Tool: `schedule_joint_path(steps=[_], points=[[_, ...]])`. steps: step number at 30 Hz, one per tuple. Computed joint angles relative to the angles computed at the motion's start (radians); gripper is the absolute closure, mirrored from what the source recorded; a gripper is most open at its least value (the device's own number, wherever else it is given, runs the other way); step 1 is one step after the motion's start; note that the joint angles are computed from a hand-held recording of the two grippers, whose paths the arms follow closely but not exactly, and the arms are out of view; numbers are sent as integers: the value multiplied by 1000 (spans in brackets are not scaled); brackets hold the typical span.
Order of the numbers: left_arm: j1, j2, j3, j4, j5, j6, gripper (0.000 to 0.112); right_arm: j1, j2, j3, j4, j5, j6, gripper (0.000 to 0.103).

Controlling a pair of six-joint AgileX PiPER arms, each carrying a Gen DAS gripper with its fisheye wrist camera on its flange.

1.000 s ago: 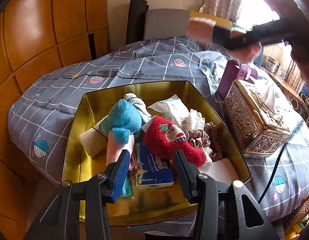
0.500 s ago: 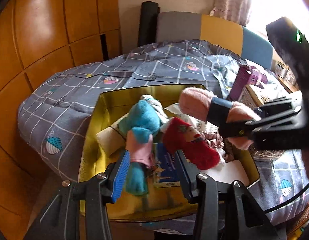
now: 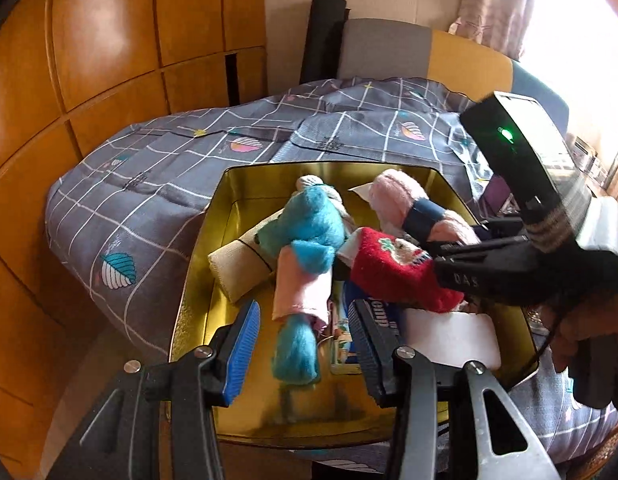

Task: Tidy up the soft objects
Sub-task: 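Lower the pink towel roll into the tray and open the right gripper, then withdraw the right tool from the tray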

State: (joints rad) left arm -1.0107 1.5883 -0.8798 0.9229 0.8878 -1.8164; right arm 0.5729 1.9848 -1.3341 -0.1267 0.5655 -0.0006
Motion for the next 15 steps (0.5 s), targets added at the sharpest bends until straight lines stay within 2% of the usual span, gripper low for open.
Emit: schedule_joint_path(steps=[8,11,15], points=[[-8,-3,-8,1,33,-18,66,11,-58,98,-46,-42,38,69],[-16,-1,-19,-3,54,-17,63,2,-90,136,-33,-65,63,63],[-28,-3,-30,4,77,-25,51,-10,-156,210,-48,-145,115,36]])
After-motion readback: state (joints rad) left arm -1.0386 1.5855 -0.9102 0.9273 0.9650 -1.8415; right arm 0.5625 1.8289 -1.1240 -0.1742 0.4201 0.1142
